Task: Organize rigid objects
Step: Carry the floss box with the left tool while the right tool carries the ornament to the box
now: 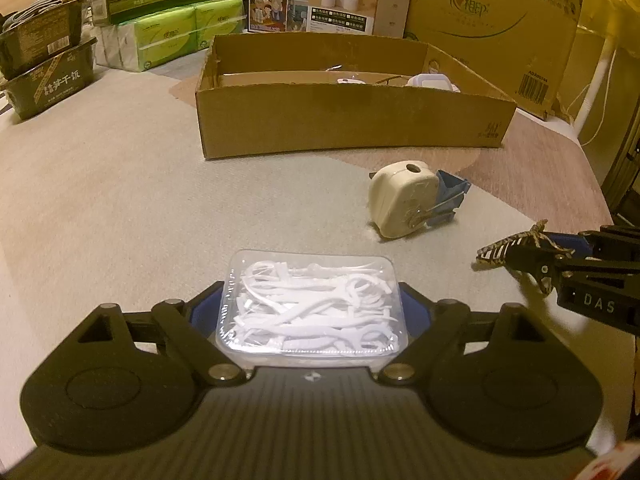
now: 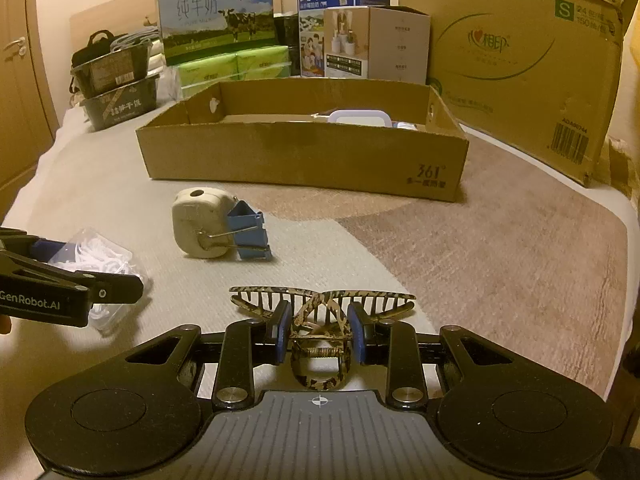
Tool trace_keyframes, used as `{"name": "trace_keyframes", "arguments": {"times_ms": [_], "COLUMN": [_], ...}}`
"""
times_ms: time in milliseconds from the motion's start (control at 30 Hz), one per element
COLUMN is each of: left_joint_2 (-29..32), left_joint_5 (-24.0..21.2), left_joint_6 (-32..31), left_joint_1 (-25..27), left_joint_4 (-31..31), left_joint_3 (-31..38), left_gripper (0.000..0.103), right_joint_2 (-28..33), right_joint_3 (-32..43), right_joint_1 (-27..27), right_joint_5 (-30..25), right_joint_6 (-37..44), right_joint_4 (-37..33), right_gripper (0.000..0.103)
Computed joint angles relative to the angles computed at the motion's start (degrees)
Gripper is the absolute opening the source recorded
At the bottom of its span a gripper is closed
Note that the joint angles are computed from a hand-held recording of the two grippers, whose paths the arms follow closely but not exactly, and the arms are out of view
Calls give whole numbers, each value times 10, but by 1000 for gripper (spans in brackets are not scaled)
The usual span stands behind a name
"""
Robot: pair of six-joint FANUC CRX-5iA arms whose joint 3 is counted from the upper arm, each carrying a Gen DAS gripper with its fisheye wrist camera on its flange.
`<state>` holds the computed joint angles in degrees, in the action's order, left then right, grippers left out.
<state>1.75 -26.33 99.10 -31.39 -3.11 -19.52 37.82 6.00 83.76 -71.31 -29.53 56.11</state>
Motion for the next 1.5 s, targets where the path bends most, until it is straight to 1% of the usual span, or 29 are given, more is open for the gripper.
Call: {"name": "trace_keyframes", "arguments": {"times_ms": [300,700,1067,1500], "left_joint_2": [-8,-34,-59,-76], "left_joint_5": [-12,-27,-32,-36], "left_joint_6": [19,49,65,79], "left_joint_1": [-3,-11,-20,-27], "left_joint_4": [-13,-39,-53,-65], "left_joint_3": [2,8,5,3], "left_gripper": [85,85,85,85], "right_joint_2": [-4,-8,-9,-11], "right_joint_3": [-4,2,11,13], "right_joint_1": [1,11,21,30], "right_joint_5": [-1,-25,-49,-64], "right_joint_6": [-8,-13,-12,-15], "right_joint_4": [6,23,34,41], "right_gripper": [31,31,31,31]}}
